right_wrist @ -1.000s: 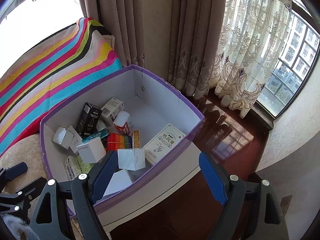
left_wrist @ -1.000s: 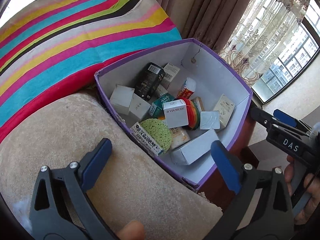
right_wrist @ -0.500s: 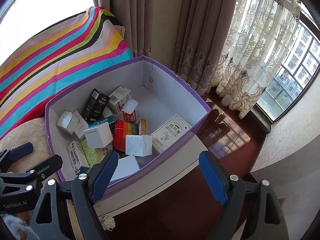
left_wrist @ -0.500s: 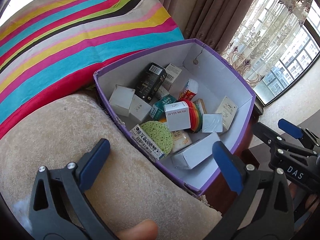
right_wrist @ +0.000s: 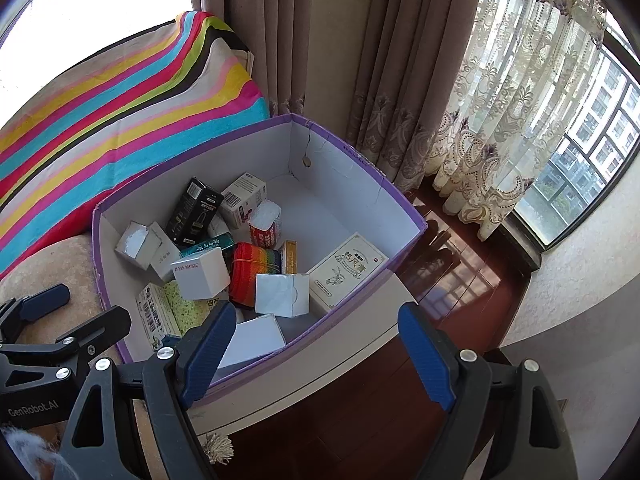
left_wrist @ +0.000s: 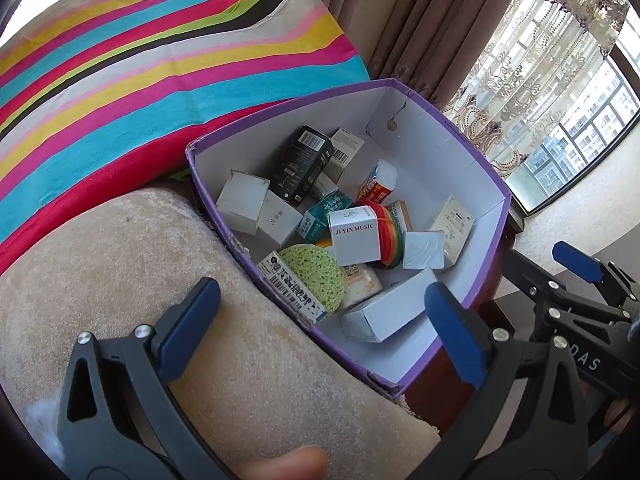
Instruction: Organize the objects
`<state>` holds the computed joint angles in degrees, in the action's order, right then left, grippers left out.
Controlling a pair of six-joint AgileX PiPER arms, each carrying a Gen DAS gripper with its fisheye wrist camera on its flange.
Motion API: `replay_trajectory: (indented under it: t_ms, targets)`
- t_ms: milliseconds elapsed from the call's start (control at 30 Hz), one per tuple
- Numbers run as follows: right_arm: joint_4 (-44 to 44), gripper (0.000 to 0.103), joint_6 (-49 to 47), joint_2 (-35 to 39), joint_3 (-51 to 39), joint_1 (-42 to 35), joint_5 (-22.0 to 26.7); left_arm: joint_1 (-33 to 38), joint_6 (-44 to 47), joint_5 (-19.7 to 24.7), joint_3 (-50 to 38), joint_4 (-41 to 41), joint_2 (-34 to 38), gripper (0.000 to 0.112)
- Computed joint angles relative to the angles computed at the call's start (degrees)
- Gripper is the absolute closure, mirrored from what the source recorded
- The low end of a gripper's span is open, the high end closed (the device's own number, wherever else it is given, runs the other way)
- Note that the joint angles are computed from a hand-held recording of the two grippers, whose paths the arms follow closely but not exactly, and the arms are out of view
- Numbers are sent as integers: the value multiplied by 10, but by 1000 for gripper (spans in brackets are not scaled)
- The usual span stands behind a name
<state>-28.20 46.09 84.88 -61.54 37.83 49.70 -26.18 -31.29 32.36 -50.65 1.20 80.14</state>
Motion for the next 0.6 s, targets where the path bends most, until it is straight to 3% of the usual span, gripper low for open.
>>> replay_trajectory:
  t_ms: [600]
  targets:
    - [-22,19,18,3,10,4,2,19,34,-12,7,-44,-5,10]
